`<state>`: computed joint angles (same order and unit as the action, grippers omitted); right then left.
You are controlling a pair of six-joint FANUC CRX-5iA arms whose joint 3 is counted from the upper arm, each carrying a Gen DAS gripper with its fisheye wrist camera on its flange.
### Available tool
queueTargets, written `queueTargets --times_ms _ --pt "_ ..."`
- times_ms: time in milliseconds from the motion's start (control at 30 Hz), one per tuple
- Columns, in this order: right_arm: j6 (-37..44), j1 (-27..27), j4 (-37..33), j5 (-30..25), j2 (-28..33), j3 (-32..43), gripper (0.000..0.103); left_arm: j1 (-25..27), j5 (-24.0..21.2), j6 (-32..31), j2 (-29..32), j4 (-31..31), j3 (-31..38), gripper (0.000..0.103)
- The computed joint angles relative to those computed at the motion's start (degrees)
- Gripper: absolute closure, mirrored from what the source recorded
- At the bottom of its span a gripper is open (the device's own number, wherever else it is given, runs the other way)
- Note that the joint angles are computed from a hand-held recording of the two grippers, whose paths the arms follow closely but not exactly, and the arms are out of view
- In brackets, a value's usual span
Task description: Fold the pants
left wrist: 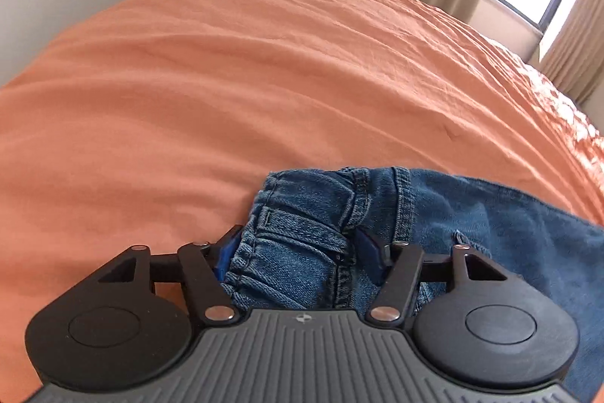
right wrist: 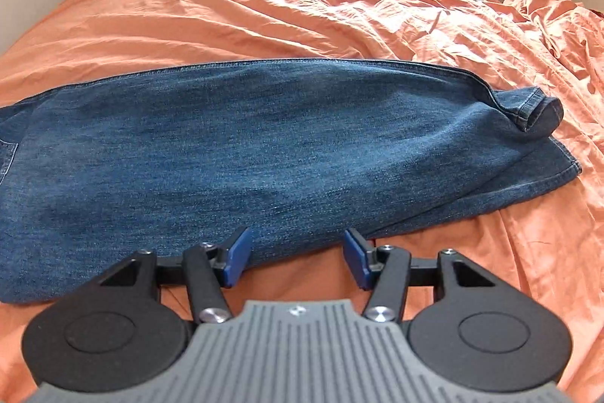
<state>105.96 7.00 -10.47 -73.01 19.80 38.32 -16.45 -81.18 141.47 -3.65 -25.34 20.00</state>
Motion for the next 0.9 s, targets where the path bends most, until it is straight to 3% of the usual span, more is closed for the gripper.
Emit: queueTargets --times_ms 67,167,300,467,567,633,700,800,900 --pt "-0.9 0.5 0.7 0.0 0.0 -0.4 0.052 -3.1 -0.2 -3.7 0.9 -3.6 1.4 0.063" --pt "-1.6 1.2 1.9 1.3 -1.0 -2.2 0.053 -11.8 -6.1 -8.6 3.6 -15.2 6.8 0.075" --pt "-1.9 1.0 2.8 3.2 -2.2 -4.1 0.053 -15.5 -5.7 -6.4 2.1 -21.0 8.5 0.081" --pt "-5.1 -1.4 2.0 1.2 -0.4 -1.0 0.053 -10.3 -11.2 -12.1 6.7 -15.2 12.0 0.081" --pt "-5.1 -3.7 0.7 0.4 0.7 1.6 0.053 -10.2 -13.2 -11.4 8.2 -15.1 13.0 0.070" --pt "-3.7 -5.2 0.4 1.2 0.9 2.3 0.053 -11.5 -15.1 -8.6 8.3 -17.3 14.3 0.047" --pt "-3.0 -7.2 -0.4 1.5 1.7 3.8 0.053 -14.9 -18.2 -6.6 9.1 -23.2 16.8 0.042" --pt "-3.5 -10.6 -2.4 0.1 5.1 8.8 0.059 -19.7 -23.6 -9.3 12.6 -31.5 22.9 0.041" --pt "-4.4 -12.6 -2.5 -0.9 10.0 15.5 0.060 -20.9 -24.4 -10.1 15.4 -30.8 28.7 0.041"
